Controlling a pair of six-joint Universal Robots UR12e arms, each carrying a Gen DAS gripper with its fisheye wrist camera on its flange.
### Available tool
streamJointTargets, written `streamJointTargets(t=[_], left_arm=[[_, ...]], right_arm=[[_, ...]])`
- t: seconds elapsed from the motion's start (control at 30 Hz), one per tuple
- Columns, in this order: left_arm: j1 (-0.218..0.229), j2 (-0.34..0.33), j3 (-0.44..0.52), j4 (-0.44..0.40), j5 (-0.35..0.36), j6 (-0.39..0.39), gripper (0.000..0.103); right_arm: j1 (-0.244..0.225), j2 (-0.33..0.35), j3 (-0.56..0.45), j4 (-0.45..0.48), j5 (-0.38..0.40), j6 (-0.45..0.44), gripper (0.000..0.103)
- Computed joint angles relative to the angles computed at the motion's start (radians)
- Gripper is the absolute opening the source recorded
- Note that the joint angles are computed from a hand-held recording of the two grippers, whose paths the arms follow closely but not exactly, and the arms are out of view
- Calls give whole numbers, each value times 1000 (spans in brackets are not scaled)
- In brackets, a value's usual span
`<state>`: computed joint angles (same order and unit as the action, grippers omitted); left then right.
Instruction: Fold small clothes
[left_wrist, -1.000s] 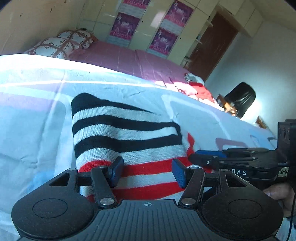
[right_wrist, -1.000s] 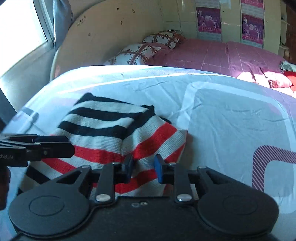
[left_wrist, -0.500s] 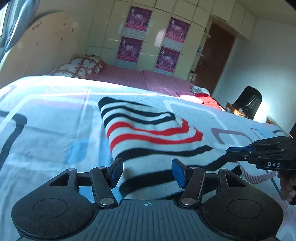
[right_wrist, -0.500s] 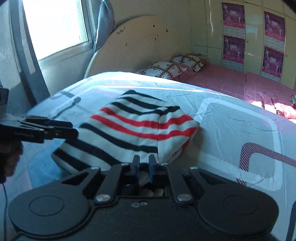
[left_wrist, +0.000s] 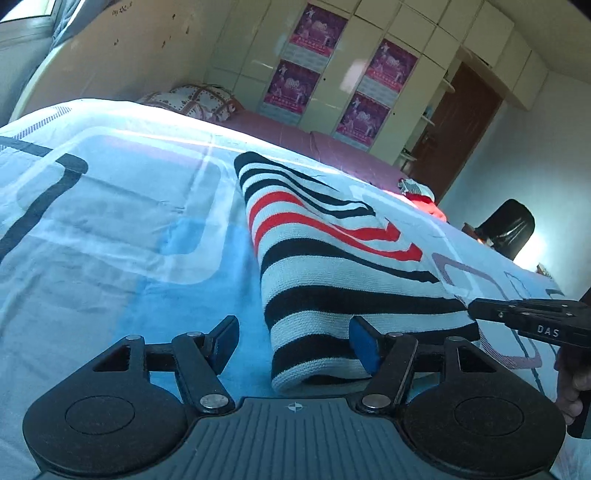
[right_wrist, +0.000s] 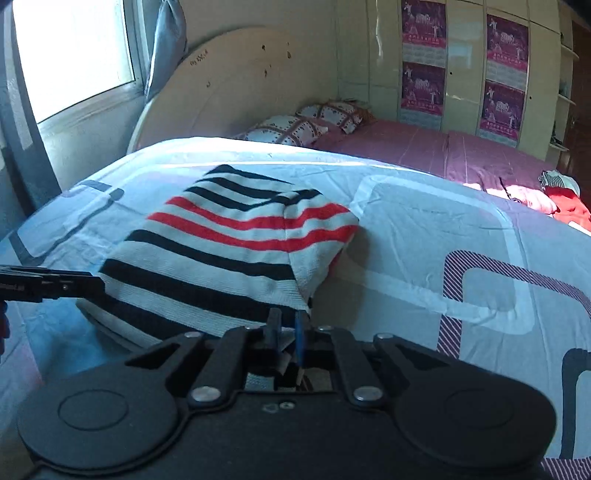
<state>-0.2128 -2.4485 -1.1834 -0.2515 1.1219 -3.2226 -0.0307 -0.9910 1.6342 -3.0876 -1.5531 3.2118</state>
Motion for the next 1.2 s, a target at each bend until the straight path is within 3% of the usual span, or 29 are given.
streamJointTargets(t=[0.1,0.13,0.23,0.3,0.37,0.4,0.43,0.5,0.57,0.67,0.87,1.0,1.2], left_arm=[[-4,-4,12,-75,36,2,65],[-6,-9,18,-85,36,0,68],[-14,3,7,-75,72,-7,70],[-16,36,-45,-3,95,-4,72],[-22,83,-119,76,144,6,95],[-26,107,-159,123,170,9,103],[-28,132,-200,161,177,16,103],[-30,185,-277,206,174,27,103],[-38,237,-355,259,194,37,103],[-48,311,-458,297,197,45,103],[-69,445,-649,416,154,28,103],[-89,508,-735,474,185,70,103],[-90,559,-798,521,183,75,103]], right_arm=[[11,9,-18,100,-39,-31,8],[11,22,-28,139,-59,-16,8],[-1,16,-8,121,-47,100,13],[-4,-11,42,36,-56,152,28],[-9,-53,114,-71,-47,174,34],[-10,-78,152,-112,-49,186,37],[-13,-107,194,-157,-40,205,41],[-14,-160,267,-223,-29,232,57],[-1,-210,335,-294,-55,230,83],[31,-283,414,-343,-115,244,101],[125,-386,518,-326,-232,309,102],[189,-403,544,-319,-338,275,102],[215,-431,557,-332,-375,228,102]])
